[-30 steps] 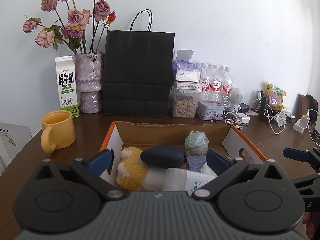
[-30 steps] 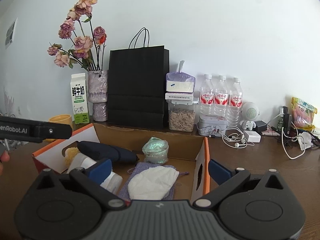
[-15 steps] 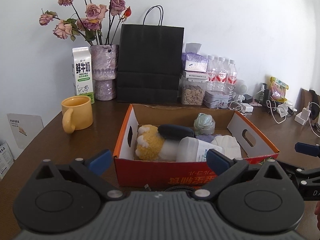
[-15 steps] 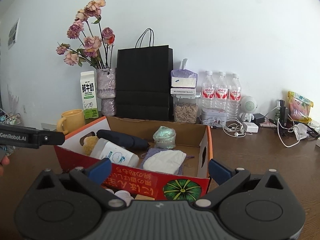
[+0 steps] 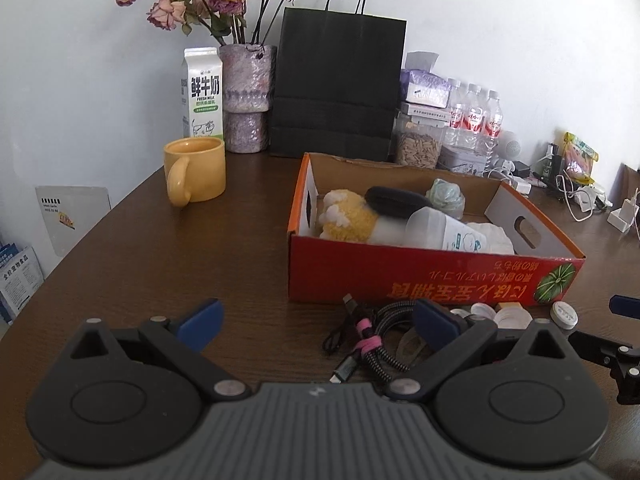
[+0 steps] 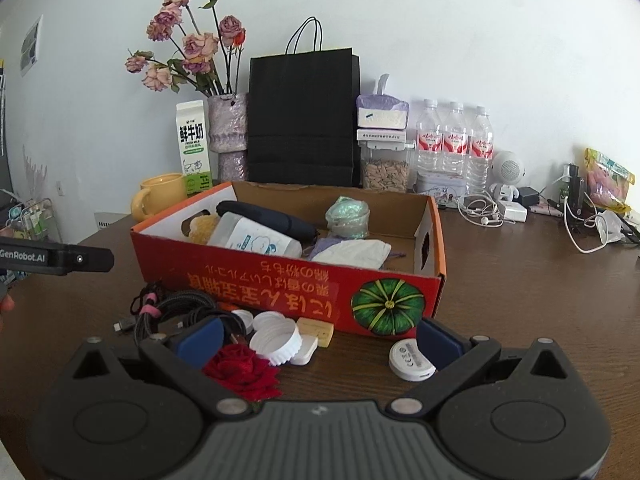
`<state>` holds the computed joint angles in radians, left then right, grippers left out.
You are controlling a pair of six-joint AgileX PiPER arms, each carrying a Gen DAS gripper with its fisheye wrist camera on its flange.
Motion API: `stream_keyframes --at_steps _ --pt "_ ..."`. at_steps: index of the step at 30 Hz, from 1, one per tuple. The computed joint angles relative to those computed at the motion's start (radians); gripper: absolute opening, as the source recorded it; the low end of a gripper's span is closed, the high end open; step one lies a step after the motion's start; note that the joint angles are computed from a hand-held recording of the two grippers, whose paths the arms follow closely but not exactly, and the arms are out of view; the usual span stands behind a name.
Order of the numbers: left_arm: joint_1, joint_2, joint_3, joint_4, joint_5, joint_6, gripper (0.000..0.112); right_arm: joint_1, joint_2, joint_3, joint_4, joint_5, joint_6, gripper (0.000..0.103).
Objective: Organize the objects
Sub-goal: 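Grasp the red rose with the right gripper, then lift the red rose with the right gripper while the left gripper grasps the black cable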
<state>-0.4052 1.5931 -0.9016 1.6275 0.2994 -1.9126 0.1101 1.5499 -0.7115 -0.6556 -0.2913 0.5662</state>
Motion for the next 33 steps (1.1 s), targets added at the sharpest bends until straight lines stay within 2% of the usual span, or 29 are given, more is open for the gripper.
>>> stream_keyframes --at_steps 5,12,14,16,17,21,23,24,33 --pt "0.010 -0.013 0.040 -0.003 -0.022 -0.004 0.103 0.035 0.012 0.007 -0.071 0.012 0.058 0.103" --pt "0.012 -0.012 0.065 -0.004 -0.041 0.007 0.103 0.086 0.070 -0.035 -0.009 0.037 0.017 0.101" --pt "0.014 -0.010 0.068 -0.010 -0.041 0.011 0.103 0.096 0.090 -0.057 -0.020 0.056 0.041 0.095" --pt "0.020 -0.011 0.072 -0.003 -0.046 -0.002 0.103 0.093 0.115 -0.086 -0.169 0.062 0.189 0.086" --pt "0.023 -0.010 0.073 0.004 -0.048 -0.011 0.103 0.094 0.125 -0.095 -0.214 0.061 0.232 0.085" --pt "0.033 -0.002 0.074 0.007 -0.059 -0.017 0.103 0.105 0.146 -0.112 -0.299 0.056 0.318 0.074" --pt "0.034 0.003 0.069 -0.003 -0.063 -0.005 0.103 0.105 0.151 -0.117 -0.335 0.055 0.358 0.061" --pt "0.034 0.005 0.068 -0.005 -0.064 -0.002 0.103 0.105 0.153 -0.117 -0.340 0.053 0.364 0.051" --pt "0.029 0.023 0.053 -0.039 -0.076 0.032 0.103 0.073 0.125 -0.071 -0.255 -0.016 0.266 0.038"
